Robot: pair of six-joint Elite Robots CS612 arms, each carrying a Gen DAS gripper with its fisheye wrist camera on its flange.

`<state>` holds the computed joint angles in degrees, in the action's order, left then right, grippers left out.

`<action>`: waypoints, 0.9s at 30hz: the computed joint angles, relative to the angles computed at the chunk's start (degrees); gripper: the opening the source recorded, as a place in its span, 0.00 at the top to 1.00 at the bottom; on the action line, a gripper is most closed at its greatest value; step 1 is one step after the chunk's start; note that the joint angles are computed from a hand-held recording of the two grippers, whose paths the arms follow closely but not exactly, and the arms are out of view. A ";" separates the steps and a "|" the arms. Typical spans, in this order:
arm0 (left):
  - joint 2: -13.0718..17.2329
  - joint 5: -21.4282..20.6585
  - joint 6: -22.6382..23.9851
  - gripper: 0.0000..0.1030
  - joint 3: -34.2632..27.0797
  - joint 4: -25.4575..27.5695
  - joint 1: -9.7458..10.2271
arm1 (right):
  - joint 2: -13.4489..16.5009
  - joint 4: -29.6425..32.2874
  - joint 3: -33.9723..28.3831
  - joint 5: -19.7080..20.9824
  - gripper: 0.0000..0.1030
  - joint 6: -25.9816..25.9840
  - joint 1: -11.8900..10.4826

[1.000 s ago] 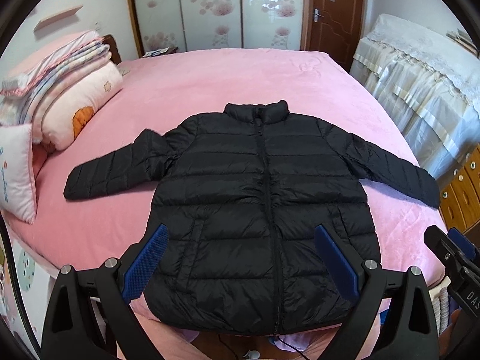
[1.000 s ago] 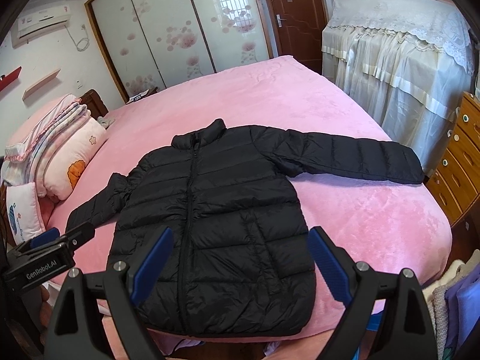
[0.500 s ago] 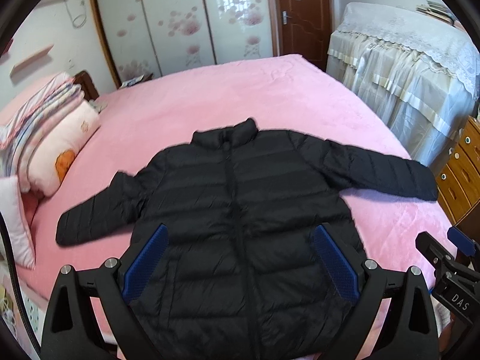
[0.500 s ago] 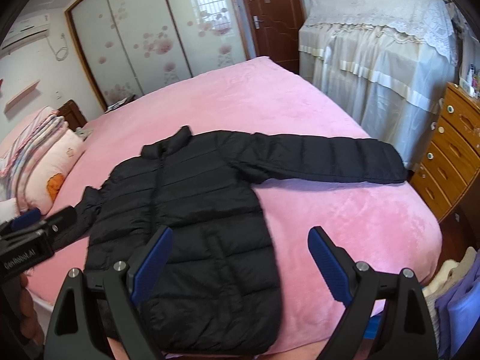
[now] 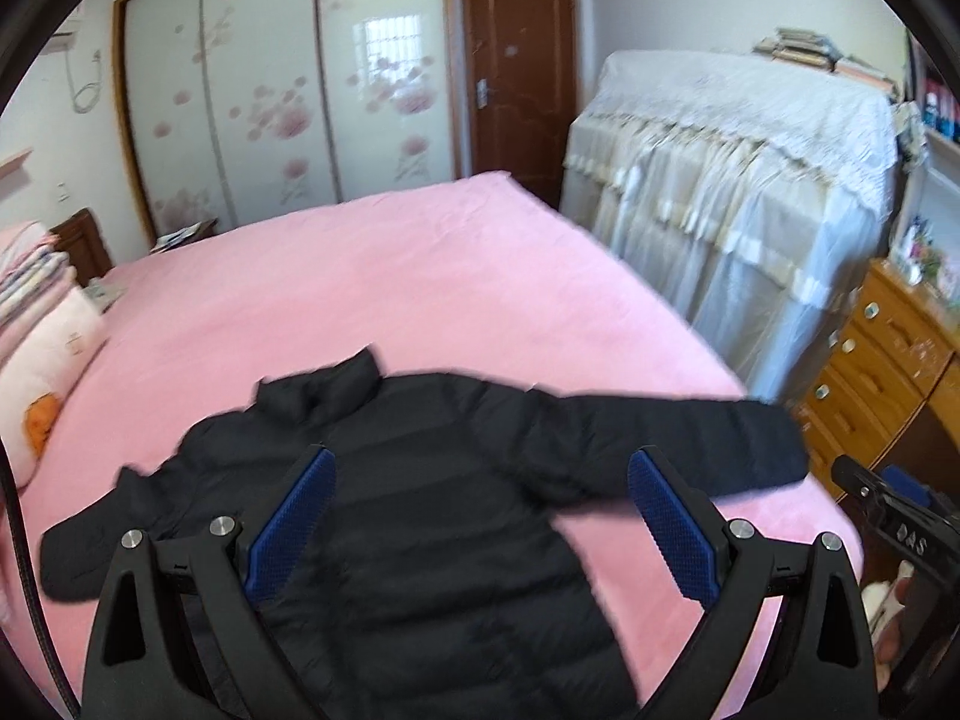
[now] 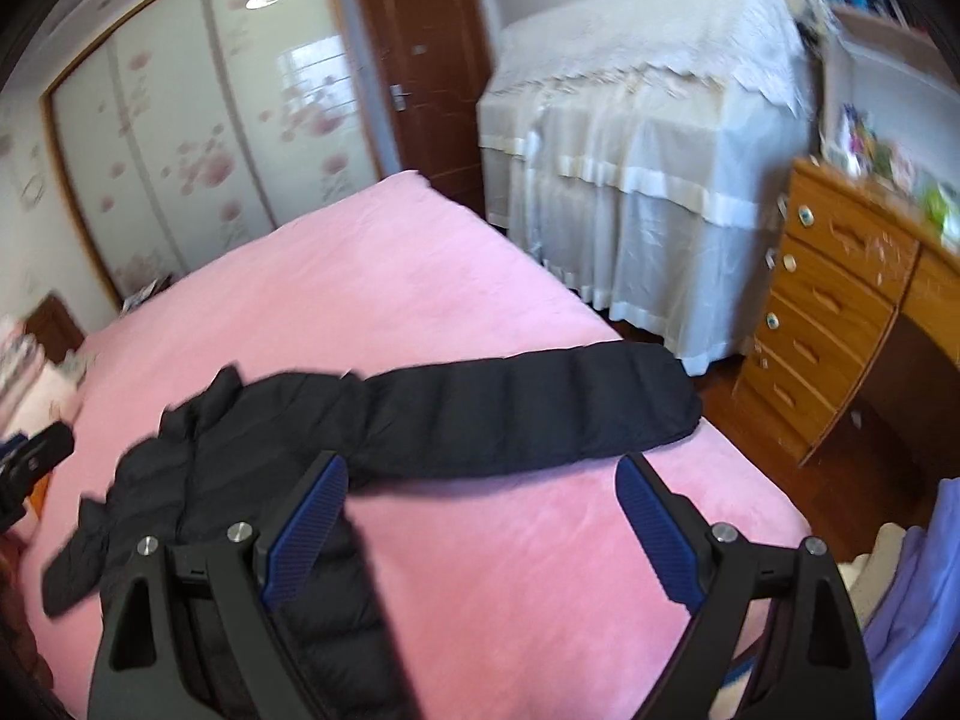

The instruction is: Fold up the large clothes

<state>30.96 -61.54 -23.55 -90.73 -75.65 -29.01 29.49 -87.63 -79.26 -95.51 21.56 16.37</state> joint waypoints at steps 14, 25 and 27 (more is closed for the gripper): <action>-1.19 -0.66 3.84 0.05 16.46 -13.36 0.68 | -0.28 4.96 9.75 3.69 0.26 16.95 -7.04; -0.19 -5.82 0.56 0.05 16.90 -13.14 1.44 | 2.62 2.58 11.59 9.49 0.35 28.93 -9.26; 0.05 -6.22 0.00 0.05 16.51 -12.69 1.67 | 2.71 0.72 12.28 10.01 0.52 28.98 -9.38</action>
<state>31.01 -67.76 -23.55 -74.22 -88.34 -27.34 32.20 -86.91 -66.98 -85.50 50.54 6.99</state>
